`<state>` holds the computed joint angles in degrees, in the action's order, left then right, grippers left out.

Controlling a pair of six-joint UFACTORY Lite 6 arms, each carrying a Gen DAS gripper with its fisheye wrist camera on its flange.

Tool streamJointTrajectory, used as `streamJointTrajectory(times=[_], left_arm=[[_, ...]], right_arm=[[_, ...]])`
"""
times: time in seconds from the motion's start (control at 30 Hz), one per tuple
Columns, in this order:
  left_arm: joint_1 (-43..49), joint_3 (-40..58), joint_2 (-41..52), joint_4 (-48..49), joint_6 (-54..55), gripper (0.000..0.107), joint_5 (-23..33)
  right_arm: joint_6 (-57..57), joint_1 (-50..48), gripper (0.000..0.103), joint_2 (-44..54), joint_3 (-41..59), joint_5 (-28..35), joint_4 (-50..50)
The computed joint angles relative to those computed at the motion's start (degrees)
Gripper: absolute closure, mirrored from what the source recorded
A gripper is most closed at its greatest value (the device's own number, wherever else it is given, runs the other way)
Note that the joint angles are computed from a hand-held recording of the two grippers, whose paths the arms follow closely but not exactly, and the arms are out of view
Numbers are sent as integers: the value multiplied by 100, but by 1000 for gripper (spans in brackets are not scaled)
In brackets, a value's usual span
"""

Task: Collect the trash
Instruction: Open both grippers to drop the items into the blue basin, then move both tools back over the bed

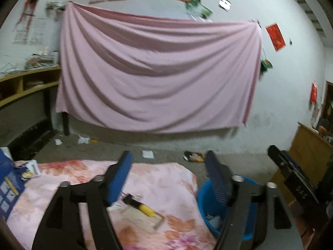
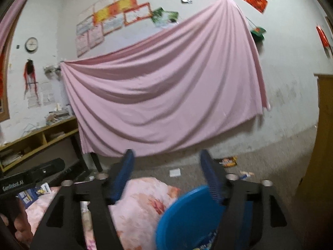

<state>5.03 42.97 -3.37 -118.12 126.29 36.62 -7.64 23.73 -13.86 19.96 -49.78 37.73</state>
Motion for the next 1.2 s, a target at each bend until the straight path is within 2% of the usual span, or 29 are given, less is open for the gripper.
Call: streamJointTrajectory(times=[0.03,0.1,0.17,0.23,0.47,0.67,0.87,1.03,1.2], left_arm=[[178,-61,-30,-115,101,16,144],[436,-178,-26,-414,337,8,417],[749,-191,25,-504,446,7,649],[979,-134,71,-532,541,7,711],[1863,24,350,-405,703,7,1145],[2375,273,700,-219,782,6,1284],[2654,613,1229,-214,1062,6,1196],[2712,912,1735,-300,1295,6,1017],[2793,1495,2409,188,904,7,871]], right_arm=[[-74,178,27,57,34,-219,151],[-130,388,23,156,112,-464,280],[-110,545,15,279,205,-694,288],[-96,720,0,426,291,-953,331],[-113,1301,0,1025,692,-1641,465],[-393,1659,0,1623,1226,-1799,550],[-752,1894,0,2449,2032,-1655,596],[-853,1841,0,3111,2854,-965,376],[-917,1708,0,3715,3663,-79,94]])
